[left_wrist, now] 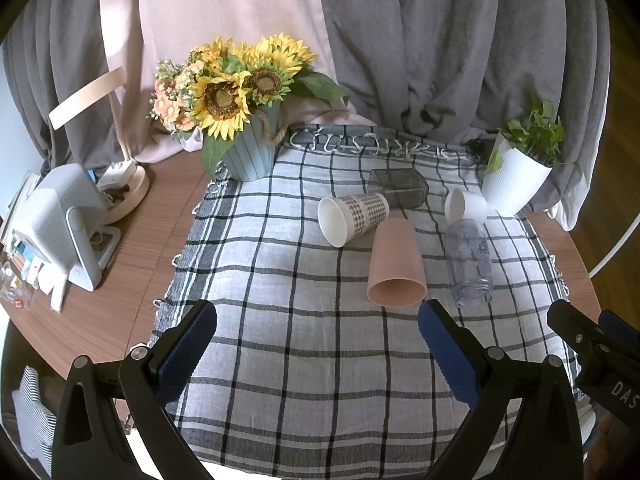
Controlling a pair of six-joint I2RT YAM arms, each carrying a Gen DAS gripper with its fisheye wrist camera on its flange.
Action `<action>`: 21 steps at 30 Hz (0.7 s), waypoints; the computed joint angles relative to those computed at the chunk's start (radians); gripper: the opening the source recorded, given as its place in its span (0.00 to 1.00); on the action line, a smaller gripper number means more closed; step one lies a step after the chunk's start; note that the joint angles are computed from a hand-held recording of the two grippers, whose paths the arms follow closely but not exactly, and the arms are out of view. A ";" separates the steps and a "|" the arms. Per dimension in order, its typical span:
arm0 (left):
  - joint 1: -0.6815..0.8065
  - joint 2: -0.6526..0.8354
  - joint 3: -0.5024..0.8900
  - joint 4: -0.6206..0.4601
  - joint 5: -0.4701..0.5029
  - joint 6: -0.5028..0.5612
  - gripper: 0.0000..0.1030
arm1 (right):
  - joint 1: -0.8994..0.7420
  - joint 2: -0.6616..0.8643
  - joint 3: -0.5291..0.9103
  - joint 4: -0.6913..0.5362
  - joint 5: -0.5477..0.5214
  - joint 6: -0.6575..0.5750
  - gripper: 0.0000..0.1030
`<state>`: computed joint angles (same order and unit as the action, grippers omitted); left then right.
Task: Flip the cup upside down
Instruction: 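Move the right gripper to the pink cup and close around it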
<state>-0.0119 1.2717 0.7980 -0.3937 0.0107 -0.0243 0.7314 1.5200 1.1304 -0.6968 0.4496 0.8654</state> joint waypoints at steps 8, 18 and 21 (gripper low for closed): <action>0.017 0.088 0.034 0.007 -0.008 0.006 1.00 | -0.028 0.054 0.017 0.035 -0.058 -0.034 0.99; 0.099 0.264 0.157 -0.042 -0.008 0.021 1.00 | -0.092 0.251 0.192 0.054 -0.180 -0.105 0.99; 0.117 0.319 0.192 -0.045 -0.018 0.031 1.00 | -0.113 0.341 0.283 0.036 -0.217 -0.129 0.99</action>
<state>0.1050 1.5910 0.9901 -0.4388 -0.0072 0.0068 0.6187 1.8609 1.4136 -0.6611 0.2327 0.7366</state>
